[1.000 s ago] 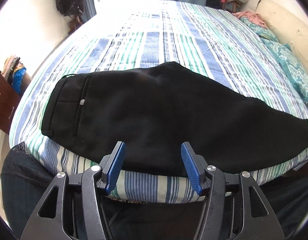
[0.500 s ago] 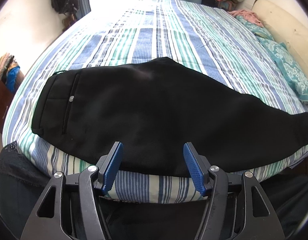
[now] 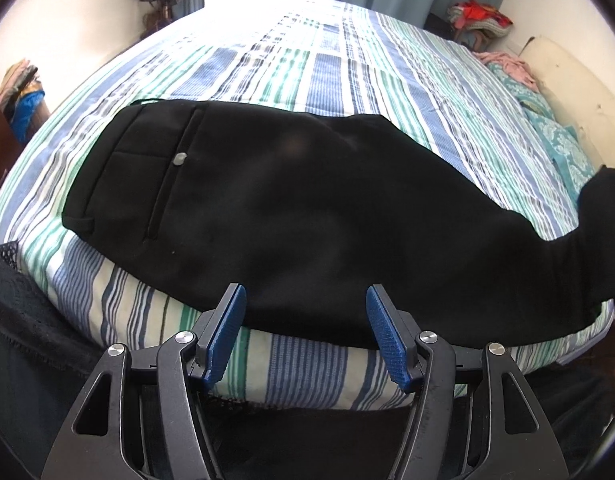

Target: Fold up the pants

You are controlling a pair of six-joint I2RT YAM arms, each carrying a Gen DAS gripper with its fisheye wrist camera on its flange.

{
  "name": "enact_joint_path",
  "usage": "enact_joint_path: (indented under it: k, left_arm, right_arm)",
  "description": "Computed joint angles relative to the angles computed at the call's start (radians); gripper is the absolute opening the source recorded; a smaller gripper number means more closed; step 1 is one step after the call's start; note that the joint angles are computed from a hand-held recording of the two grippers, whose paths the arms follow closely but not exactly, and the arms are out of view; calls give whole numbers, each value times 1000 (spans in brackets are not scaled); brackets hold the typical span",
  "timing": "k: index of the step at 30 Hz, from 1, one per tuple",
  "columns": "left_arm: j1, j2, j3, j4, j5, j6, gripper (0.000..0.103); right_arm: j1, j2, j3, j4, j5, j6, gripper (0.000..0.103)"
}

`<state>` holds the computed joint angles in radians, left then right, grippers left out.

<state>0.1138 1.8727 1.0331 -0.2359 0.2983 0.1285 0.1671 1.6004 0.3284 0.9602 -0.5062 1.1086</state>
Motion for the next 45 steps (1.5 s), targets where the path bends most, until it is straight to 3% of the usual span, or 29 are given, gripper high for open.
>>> enact_joint_path:
  k: [2, 5, 7, 9, 10, 12, 16, 18, 20, 25, 26, 27, 34, 36, 39, 42, 45]
  left_arm:
    - [31, 11, 5, 4, 24, 1, 65]
    - [59, 25, 13, 0, 58, 13, 65]
    - [70, 26, 13, -10, 80, 27, 65]
    - [79, 24, 13, -23, 101, 43, 65]
    - [84, 22, 12, -31, 116, 50, 65]
    - [85, 9, 6, -41, 149, 55, 65]
    - [21, -35, 2, -102, 259, 118, 64]
    - [-52, -49, 9, -120, 284, 162, 58]
    - [-141, -35, 36, -118, 243, 166, 42]
    - [-288, 65, 96, -60, 94, 137, 36]
    - [-302, 89, 108, -57, 63, 136, 24]
    - [-313, 111, 120, -56, 27, 127, 13]
    - [-253, -6, 4, 2, 26, 117, 10]
    - [-257, 26, 10, 8, -12, 130, 10]
    - [-275, 60, 0, 52, -44, 139, 12]
    - [-287, 48, -6, 58, -72, 150, 22]
    - [-246, 1, -14, 38, -52, 120, 46]
  right_arm:
    - [154, 165, 163, -31, 122, 0, 14]
    - [315, 338, 460, -304, 288, -108, 15]
    - [380, 446, 632, -471, 378, -171, 31]
    - [405, 515, 728, -568, 391, -190, 51]
    - [416, 518, 742, -600, 404, -199, 52]
    - [431, 448, 680, -613, 455, -249, 54]
    - [475, 153, 408, -655, 711, -350, 82]
    - [495, 3, 289, -718, 821, -336, 82]
    - [514, -115, 193, -773, 903, -286, 82]
    - [531, -315, 65, -815, 1019, -184, 82]
    - [537, -331, 61, -824, 1041, -189, 82]
    - [539, -338, 58, -826, 1052, -197, 82]
    - [489, -395, 26, -824, 1063, -200, 82]
    - [448, -393, 14, -782, 995, -223, 82]
    - [345, -220, 30, -625, 752, -263, 82]
    - [253, 52, 106, -588, 509, -209, 81]
    - [244, -1, 90, -603, 508, -205, 80]
